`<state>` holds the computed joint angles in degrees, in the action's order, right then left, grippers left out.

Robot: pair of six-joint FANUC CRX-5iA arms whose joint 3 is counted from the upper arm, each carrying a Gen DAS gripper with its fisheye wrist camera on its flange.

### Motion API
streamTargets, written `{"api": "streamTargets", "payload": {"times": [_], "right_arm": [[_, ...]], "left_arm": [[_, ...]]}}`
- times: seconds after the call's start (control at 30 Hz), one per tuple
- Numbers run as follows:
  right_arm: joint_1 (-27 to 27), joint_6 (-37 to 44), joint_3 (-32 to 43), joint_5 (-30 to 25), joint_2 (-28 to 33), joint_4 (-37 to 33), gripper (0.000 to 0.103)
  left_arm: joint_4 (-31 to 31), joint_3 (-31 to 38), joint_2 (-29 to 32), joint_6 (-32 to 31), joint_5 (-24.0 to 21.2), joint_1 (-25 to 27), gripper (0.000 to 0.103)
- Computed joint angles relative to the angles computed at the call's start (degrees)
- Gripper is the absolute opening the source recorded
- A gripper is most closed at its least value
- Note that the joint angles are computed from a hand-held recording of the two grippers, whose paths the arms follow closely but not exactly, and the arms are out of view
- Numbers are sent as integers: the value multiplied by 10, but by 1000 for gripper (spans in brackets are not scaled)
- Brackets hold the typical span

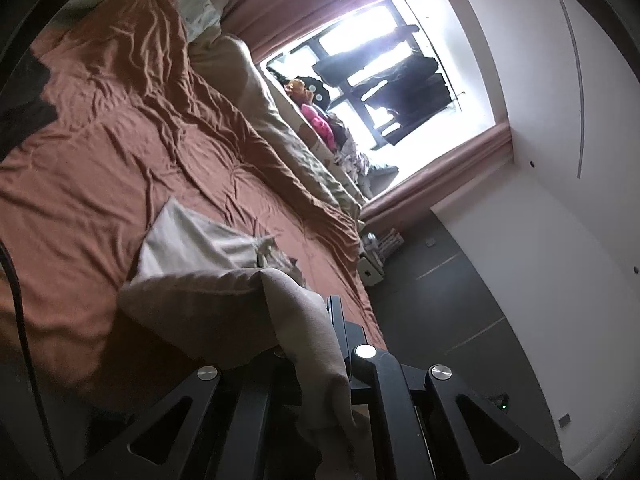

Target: Fold large clothes

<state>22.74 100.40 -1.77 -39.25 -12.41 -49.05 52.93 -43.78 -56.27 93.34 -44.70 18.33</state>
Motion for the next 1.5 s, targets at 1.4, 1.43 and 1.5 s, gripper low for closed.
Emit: {"api": "streamTargets", "payload": {"times": [1.4, 1.43, 1.5], "right_arm": [[150, -410, 264, 31, 316, 378, 91], [150, -404, 265, 28, 311, 371, 91], [156, -403, 265, 14, 301, 380, 91]], "left_arm": [[39, 88, 395, -153, 182, -49, 98], [29, 91, 393, -146, 178, -48, 98], [-5, 103, 394, -124, 165, -43, 98]]}}
